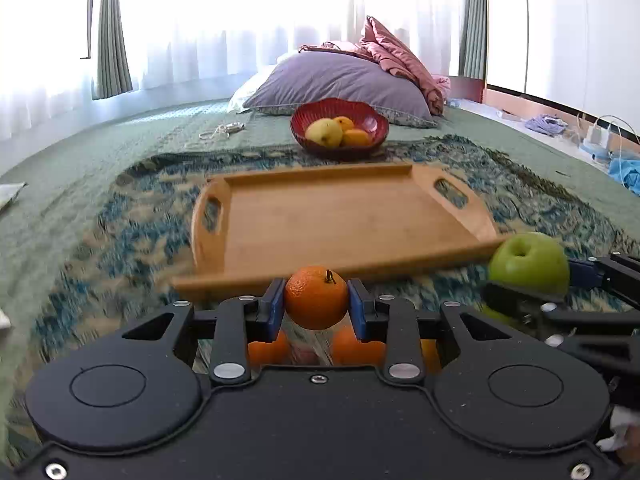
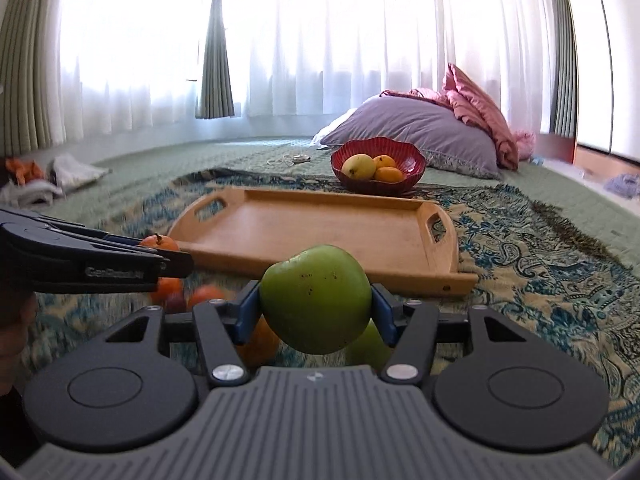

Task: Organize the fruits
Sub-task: 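Carry the mandarin and green apple over the wooden tray with both tools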

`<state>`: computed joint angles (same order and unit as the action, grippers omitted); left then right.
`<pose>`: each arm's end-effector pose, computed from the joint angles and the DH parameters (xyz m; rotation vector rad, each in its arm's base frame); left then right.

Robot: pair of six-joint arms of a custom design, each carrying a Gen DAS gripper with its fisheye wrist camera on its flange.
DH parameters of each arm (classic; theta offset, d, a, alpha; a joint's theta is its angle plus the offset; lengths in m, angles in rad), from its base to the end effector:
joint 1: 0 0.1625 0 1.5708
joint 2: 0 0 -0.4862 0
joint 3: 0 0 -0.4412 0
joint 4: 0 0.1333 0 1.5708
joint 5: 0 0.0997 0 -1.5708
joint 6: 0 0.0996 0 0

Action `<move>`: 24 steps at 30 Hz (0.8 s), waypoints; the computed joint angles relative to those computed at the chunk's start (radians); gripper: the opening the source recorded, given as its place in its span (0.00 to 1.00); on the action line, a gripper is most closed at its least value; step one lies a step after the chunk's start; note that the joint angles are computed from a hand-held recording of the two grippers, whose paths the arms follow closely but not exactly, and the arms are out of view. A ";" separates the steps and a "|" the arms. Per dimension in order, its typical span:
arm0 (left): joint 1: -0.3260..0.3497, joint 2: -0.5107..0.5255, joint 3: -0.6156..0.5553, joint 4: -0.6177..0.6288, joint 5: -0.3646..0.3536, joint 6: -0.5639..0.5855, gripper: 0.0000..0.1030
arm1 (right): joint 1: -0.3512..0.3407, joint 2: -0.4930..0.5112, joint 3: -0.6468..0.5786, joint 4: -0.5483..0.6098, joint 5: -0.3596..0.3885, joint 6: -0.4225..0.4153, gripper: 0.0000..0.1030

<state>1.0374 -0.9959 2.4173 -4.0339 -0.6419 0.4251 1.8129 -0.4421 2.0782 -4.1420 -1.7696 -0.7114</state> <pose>-0.0361 -0.4802 0.1902 0.4112 2.0352 -1.1972 0.2418 -0.5052 -0.0475 1.0337 -2.2752 1.1677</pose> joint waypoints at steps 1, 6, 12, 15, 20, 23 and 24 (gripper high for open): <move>0.002 -0.023 -0.012 0.040 -0.002 -0.008 0.30 | 0.001 -0.017 -0.008 0.030 -0.001 0.019 0.60; 0.022 -0.088 -0.083 0.172 -0.036 -0.038 0.30 | 0.009 -0.074 -0.066 0.164 -0.010 0.085 0.60; 0.069 -0.108 -0.185 0.303 -0.088 -0.079 0.30 | 0.023 -0.098 -0.157 0.317 -0.032 0.108 0.60; 0.091 -0.101 -0.236 0.368 -0.098 -0.100 0.30 | 0.033 -0.093 -0.208 0.383 -0.058 0.093 0.60; 0.137 -0.082 -0.322 0.487 -0.120 -0.165 0.30 | 0.036 -0.081 -0.298 0.511 -0.093 0.143 0.60; 0.165 -0.062 -0.370 0.535 -0.124 -0.184 0.30 | 0.034 -0.063 -0.359 0.560 -0.115 0.180 0.59; 0.173 -0.053 -0.389 0.550 -0.119 -0.185 0.30 | 0.032 -0.058 -0.376 0.577 -0.117 0.192 0.59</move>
